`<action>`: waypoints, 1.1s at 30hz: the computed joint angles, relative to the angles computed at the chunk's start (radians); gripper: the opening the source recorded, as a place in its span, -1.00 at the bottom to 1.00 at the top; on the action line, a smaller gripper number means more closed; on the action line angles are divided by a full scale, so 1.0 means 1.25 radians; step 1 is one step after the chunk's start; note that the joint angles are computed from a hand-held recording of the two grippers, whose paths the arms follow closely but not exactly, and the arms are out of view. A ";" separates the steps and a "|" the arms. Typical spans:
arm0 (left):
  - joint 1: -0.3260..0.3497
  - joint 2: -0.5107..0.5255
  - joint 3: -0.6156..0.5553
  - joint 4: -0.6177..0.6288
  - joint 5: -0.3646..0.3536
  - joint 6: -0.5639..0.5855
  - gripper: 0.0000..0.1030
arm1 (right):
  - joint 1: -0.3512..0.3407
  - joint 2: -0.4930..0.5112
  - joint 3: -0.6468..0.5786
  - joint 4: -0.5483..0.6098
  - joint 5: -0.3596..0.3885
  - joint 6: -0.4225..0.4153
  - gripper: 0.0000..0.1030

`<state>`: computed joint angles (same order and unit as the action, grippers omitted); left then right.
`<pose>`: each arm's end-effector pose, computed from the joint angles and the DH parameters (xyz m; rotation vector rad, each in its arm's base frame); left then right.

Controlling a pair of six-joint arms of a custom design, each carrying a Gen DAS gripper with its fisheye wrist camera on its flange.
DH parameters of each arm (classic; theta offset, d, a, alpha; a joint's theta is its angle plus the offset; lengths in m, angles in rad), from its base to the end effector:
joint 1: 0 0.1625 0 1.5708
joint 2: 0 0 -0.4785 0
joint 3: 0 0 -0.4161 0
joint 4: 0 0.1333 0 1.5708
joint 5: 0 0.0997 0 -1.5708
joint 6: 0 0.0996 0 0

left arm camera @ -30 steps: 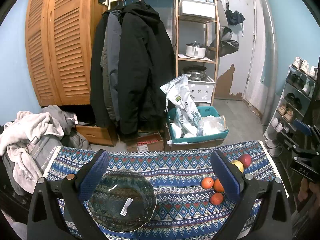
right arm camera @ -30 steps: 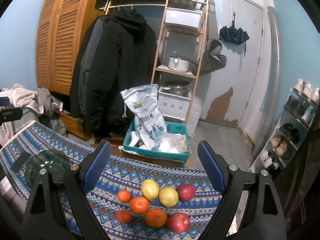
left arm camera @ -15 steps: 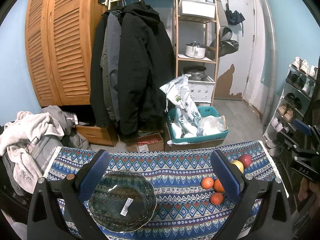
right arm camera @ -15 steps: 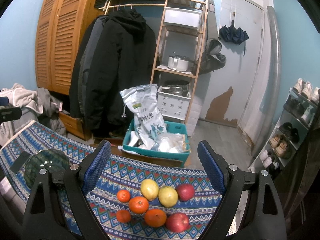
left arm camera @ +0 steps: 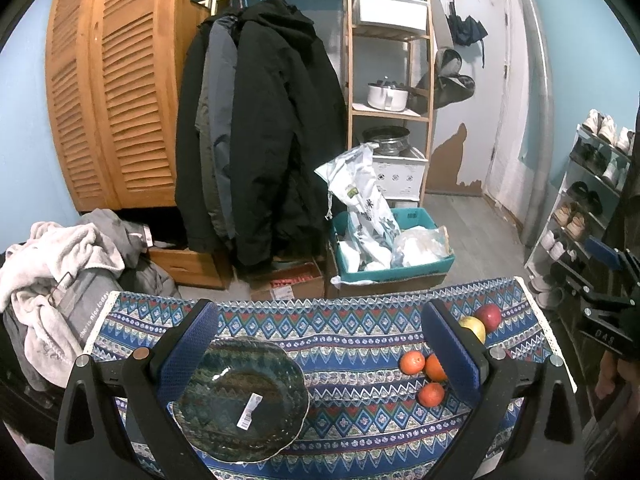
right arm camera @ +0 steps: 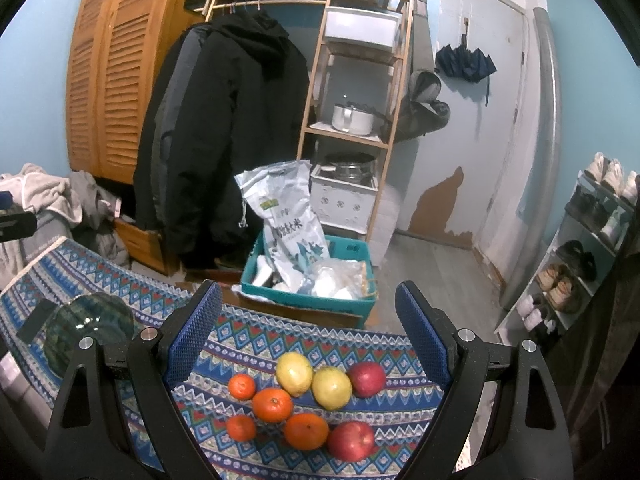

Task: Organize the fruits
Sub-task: 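Move both tools forward and down toward the fruit cluster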

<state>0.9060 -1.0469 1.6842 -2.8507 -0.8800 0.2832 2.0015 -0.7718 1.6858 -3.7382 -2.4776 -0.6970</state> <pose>-0.2767 -0.6720 0.3275 0.8465 2.2850 -0.9558 0.3364 -0.6008 0.2423 0.4308 -1.8853 1.1908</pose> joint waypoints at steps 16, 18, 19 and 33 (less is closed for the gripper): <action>0.015 0.042 -0.016 0.114 -0.010 -0.044 0.98 | -0.041 -0.035 0.047 0.116 -0.029 0.112 0.69; 0.016 0.048 -0.014 0.124 -0.007 -0.045 0.98 | -0.047 -0.040 0.053 0.136 -0.034 0.130 0.69; 0.018 0.052 -0.013 0.128 -0.007 -0.043 0.99 | -0.050 -0.042 0.055 0.147 -0.038 0.140 0.69; 0.055 0.139 -0.059 0.319 -0.049 -0.129 0.98 | -0.134 -0.102 0.115 0.345 -0.026 0.350 0.68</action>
<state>0.9749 -0.8732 1.6105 -2.4521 -0.9410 0.1225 1.8336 -0.8987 1.8298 -3.3068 -2.5096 -0.2598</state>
